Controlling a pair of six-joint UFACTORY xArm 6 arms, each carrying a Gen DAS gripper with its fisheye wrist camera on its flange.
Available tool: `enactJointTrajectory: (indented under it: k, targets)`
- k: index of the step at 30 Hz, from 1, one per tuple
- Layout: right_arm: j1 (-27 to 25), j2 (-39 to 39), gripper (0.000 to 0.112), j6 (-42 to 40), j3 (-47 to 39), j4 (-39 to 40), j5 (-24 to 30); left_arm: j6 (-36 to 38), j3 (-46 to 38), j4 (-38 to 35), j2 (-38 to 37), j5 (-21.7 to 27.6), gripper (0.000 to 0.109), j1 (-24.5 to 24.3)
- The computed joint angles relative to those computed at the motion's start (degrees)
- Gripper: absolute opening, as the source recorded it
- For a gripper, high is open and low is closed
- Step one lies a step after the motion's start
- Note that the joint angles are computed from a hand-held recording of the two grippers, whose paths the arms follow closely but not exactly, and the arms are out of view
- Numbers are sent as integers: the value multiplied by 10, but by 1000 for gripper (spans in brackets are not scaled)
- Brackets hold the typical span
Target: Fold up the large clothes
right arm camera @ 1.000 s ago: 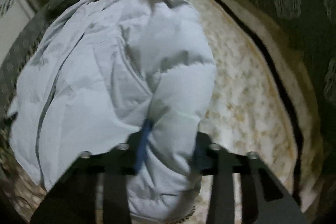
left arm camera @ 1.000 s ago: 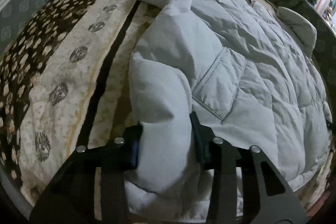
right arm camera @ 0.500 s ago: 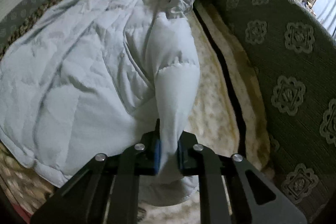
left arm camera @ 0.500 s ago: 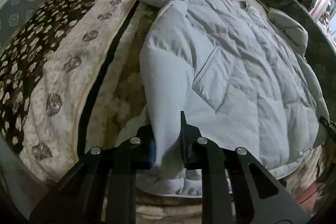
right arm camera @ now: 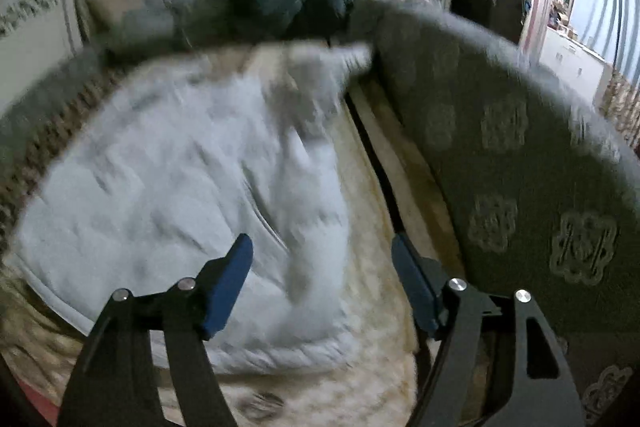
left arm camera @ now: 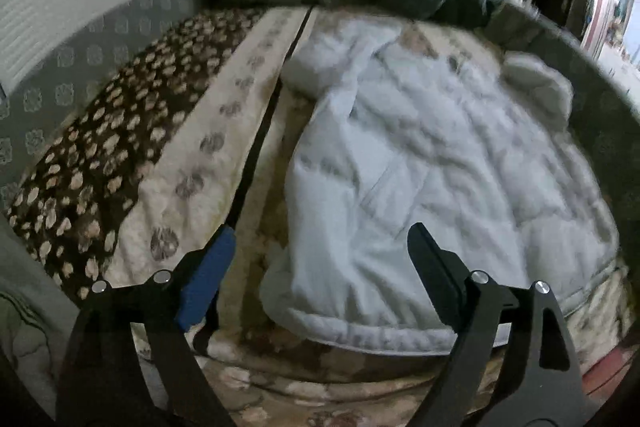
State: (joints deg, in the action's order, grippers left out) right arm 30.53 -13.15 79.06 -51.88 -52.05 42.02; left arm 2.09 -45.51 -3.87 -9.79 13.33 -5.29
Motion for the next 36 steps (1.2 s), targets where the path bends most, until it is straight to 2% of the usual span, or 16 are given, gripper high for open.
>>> enactJointTrajectory:
  k: [2,3,6,9,11,14,18,21,24,27,32,36]
  targets:
    - [6,-5,75,18,-21,-30,-13,18,-3,-31,-20,6,88,-2]
    - [8,-4,81,28,-36,-47,-21,15,-11,-32,-22,10,89,-4]
    - [7,20,84,-3,-98,-50,-44,-16,-52,7,-9,22,89,-13]
    - [14,57,84,-64,-177,-35,-16,-49,-112,64,15,42,89,-15]
    - [16,84,84,-102,-228,-18,6,-25,-157,44,32,65,90,-18]
    - [10,127,84,-153,-308,10,35,-15,-240,51,75,102,95,-21]
    - [-17,196,84,-242,-414,101,50,21,-360,29,147,154,95,-19]
    - [-34,240,84,-261,-478,117,71,12,-445,42,206,177,95,-12]
    - [-58,277,84,-287,-534,158,59,16,-530,9,264,208,95,-1]
    - [-82,330,87,-315,-594,206,36,-15,-588,42,315,216,95,0]
    - [-94,397,88,-331,-611,219,11,-22,-645,44,397,228,95,-6]
    - [-106,445,88,-352,-632,243,15,-15,-780,38,511,278,95,-12]
